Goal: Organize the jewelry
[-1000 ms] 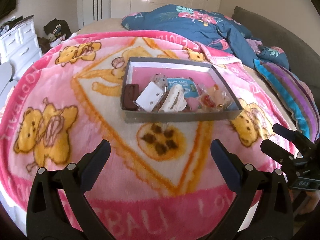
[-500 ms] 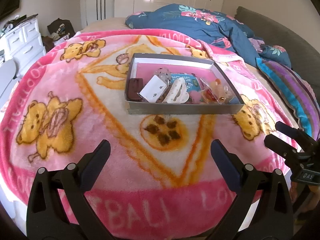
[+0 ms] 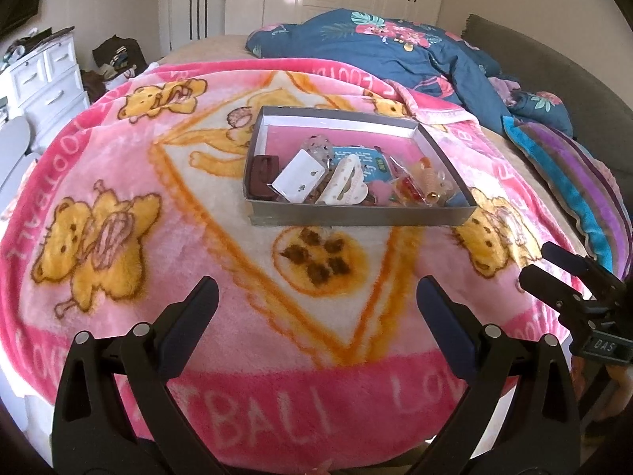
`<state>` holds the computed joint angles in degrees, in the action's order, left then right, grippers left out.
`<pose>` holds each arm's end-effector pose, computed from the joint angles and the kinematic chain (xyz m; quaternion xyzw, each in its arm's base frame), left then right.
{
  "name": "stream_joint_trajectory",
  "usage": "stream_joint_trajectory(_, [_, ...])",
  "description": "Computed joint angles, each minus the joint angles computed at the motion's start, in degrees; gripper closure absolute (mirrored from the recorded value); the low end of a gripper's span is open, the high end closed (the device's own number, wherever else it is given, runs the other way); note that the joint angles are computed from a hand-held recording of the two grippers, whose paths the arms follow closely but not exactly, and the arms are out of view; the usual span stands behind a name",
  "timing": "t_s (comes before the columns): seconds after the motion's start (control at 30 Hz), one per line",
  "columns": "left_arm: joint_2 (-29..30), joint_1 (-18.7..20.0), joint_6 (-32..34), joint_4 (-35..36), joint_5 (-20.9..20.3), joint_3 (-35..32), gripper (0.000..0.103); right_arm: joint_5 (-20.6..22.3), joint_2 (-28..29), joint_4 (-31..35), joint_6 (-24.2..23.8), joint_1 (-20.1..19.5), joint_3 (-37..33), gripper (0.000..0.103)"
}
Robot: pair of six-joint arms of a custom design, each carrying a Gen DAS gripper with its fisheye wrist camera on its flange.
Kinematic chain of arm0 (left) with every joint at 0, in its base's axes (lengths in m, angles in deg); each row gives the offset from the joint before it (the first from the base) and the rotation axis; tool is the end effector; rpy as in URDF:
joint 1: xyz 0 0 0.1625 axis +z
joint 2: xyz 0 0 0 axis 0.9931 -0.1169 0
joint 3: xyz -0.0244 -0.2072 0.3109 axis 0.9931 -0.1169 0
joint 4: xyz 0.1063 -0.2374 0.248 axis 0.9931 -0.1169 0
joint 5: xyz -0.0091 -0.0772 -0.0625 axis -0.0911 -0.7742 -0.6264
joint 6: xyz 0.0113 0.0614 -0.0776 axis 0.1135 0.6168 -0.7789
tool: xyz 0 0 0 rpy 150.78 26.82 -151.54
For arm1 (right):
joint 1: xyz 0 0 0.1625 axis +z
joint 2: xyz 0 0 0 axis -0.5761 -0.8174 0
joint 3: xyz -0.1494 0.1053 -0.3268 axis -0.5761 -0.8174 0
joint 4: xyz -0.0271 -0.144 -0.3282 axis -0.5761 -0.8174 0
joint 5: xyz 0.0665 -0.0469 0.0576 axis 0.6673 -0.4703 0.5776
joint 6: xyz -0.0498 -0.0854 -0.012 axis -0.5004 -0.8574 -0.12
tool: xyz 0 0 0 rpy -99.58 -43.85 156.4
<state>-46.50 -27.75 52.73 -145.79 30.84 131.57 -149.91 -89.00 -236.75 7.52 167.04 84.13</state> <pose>-0.0195 -0.3603 0.2866 0.3028 0.8925 -0.2384 0.2345 0.3177 -0.2714 -0.0041 0.0869 -0.8784 0.3881 0.2649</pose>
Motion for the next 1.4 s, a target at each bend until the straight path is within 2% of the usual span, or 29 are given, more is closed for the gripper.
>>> stream_joint_trajectory(1.4, [-0.94,-1.24,-1.69,0.34,2.63,0.9,0.009,0.02,-0.12,0.12,0.18,0.02,0.11,0.007])
